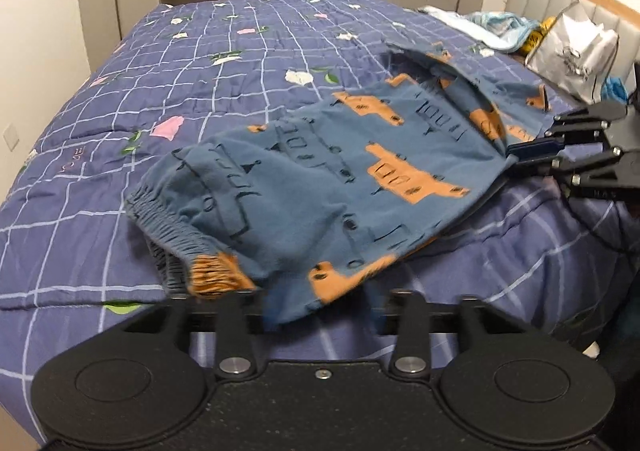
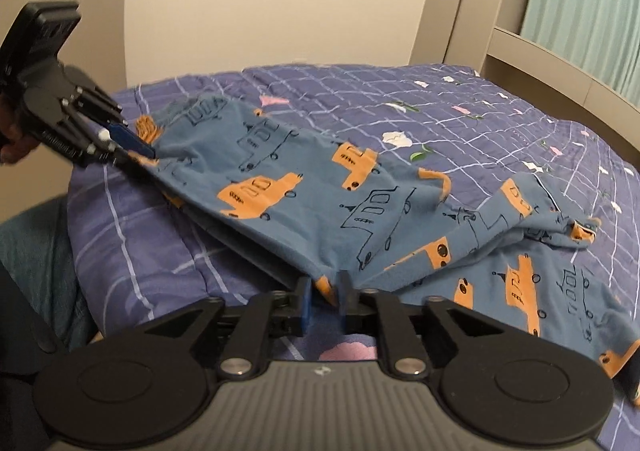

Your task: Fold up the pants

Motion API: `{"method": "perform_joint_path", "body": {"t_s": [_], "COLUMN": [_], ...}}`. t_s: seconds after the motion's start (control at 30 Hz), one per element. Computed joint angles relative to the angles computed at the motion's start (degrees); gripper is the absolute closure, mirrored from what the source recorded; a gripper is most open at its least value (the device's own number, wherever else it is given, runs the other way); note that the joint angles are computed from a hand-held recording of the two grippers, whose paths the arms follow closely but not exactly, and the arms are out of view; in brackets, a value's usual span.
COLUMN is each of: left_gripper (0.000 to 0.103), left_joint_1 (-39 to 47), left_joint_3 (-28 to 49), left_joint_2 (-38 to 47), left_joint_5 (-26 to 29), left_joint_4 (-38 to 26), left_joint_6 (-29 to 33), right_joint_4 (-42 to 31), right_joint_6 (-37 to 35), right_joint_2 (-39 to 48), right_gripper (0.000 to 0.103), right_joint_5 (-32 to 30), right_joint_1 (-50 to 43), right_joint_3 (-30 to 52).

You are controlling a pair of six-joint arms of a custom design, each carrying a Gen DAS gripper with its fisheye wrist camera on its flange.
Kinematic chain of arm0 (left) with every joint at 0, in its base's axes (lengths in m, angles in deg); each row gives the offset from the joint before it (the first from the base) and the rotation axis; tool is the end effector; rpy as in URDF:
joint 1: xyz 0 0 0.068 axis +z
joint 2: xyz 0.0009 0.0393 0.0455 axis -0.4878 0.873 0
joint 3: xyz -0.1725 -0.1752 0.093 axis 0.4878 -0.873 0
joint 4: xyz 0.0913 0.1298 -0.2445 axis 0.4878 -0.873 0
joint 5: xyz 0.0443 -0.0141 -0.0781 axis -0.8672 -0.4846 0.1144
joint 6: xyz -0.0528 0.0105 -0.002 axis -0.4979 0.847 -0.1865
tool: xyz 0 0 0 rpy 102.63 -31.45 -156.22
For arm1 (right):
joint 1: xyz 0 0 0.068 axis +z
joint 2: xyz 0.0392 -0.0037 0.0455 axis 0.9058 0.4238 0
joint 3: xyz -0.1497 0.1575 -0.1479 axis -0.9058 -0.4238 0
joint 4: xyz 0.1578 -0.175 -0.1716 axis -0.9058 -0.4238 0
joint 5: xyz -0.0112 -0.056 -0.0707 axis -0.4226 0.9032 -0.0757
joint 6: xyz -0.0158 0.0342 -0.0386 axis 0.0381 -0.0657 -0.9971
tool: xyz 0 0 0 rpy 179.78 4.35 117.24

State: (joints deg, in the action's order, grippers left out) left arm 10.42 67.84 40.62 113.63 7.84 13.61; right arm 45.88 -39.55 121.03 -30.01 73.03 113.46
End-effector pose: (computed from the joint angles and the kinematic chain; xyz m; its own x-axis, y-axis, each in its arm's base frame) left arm 0.1590 0.1054 0.0950 -0.7262 0.0725 -0.6836 0.1790 0.9801 -0.0862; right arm 0.2660 0.0560 0.0895 -0.2369 -0.6135 -0.7533 -0.8286 0.5324 -0.1730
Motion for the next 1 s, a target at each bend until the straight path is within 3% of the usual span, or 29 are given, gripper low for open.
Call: {"method": "perform_joint_path", "body": {"t_s": [0.07, 0.2, 0.27, 0.3, 0.47, 0.67, 0.83, 1.0], "left_gripper": [0.028, 0.011, 0.003, 0.001, 0.001, 0.001, 0.001, 0.001], "left_joint_1": [-1.74, -9.45, -14.16, -17.15, -33.34, -45.25, -50.67, -52.04], "left_joint_3": [-0.84, -2.92, -3.86, -4.48, -3.32, 4.09, 13.41, 20.50], "left_joint_2": [-2.97, -8.35, -8.57, -8.39, 2.06, 18.04, 29.03, 35.82], "left_joint_5": [0.03, -2.17, -3.79, -5.52, -16.14, -19.51, -21.39, -22.82], "left_joint_4": [-0.61, 2.75, 7.43, 10.71, 28.19, 43.84, 47.45, 45.74], "left_joint_6": [-2.84, -13.80, -19.64, -23.01, -38.73, -52.11, -55.08, -55.95], "right_joint_4": [1.04, 1.49, 1.31, 1.55, -2.20, -5.50, -11.25, -19.90], "right_joint_6": [1.34, 4.76, 6.98, 8.45, 14.54, 20.77, 24.98, 26.03], "right_joint_2": [-0.71, -2.06, -2.20, -1.99, 4.00, 14.76, 26.17, 37.65], "right_gripper": [0.046, 0.026, 0.005, 0.002, 0.000, 0.000, 0.000, 0.012], "right_joint_5": [-1.90, -5.66, -7.56, -8.64, -12.14, -9.33, -7.53, -6.62], "right_joint_1": [-1.83, -7.74, -11.83, -14.20, -24.91, -31.82, -34.00, -33.60], "right_joint_3": [-0.71, -1.15, -0.61, -0.23, 6.74, 19.51, 34.69, 51.19]}}
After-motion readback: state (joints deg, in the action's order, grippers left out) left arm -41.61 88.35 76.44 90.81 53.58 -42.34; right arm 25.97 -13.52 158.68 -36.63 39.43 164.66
